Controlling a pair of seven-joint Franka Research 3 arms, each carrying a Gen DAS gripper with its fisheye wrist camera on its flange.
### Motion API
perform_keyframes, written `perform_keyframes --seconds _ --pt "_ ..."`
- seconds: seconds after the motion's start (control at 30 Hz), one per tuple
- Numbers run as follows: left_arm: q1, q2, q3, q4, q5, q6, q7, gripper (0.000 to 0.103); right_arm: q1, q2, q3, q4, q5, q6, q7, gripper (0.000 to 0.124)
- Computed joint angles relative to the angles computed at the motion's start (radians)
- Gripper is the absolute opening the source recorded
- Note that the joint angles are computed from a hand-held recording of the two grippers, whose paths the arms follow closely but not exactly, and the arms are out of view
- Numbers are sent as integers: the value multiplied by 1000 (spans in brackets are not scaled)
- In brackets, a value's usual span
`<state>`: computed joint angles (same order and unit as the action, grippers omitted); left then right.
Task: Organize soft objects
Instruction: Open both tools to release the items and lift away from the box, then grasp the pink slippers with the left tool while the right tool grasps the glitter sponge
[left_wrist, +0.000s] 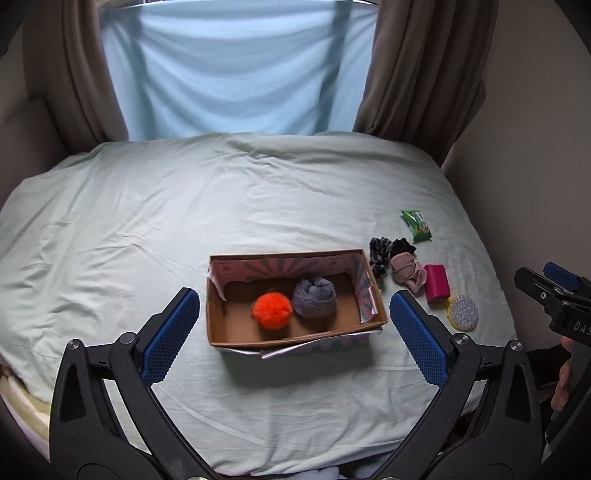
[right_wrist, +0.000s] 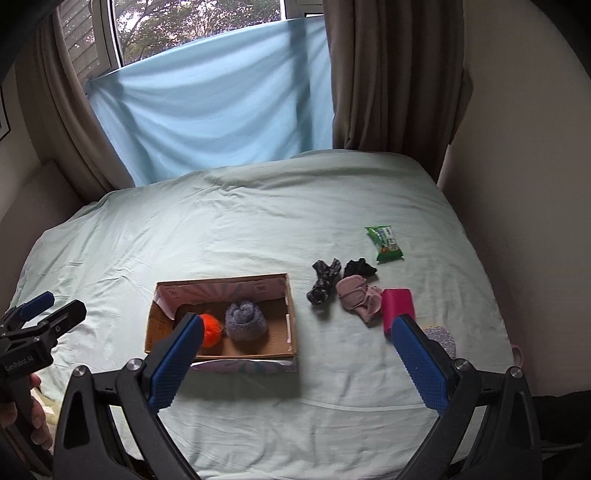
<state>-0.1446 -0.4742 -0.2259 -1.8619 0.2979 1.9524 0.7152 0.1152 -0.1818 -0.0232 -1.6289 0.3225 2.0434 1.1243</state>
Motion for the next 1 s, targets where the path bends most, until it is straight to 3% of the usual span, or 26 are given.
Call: perform_keyframes --seconds 0.27,0.47,0.7,1.0 --pt "-32 190 -81 196 53 -41 -93 103 -73 77 -69 87 56 -35 -72 101" --pt "-110 418 -112 424 145 -124 -188 103 -147 196 -98 207 105 -98 -152 101" --pt "-244 688 -64 702 219 -206 -287 103 -257 418 -89 448 146 -221 -237 101" --pt "-340 1046 48 1114 119 -270 -278 103 -353 728 -21 826 102 -372 -222 101"
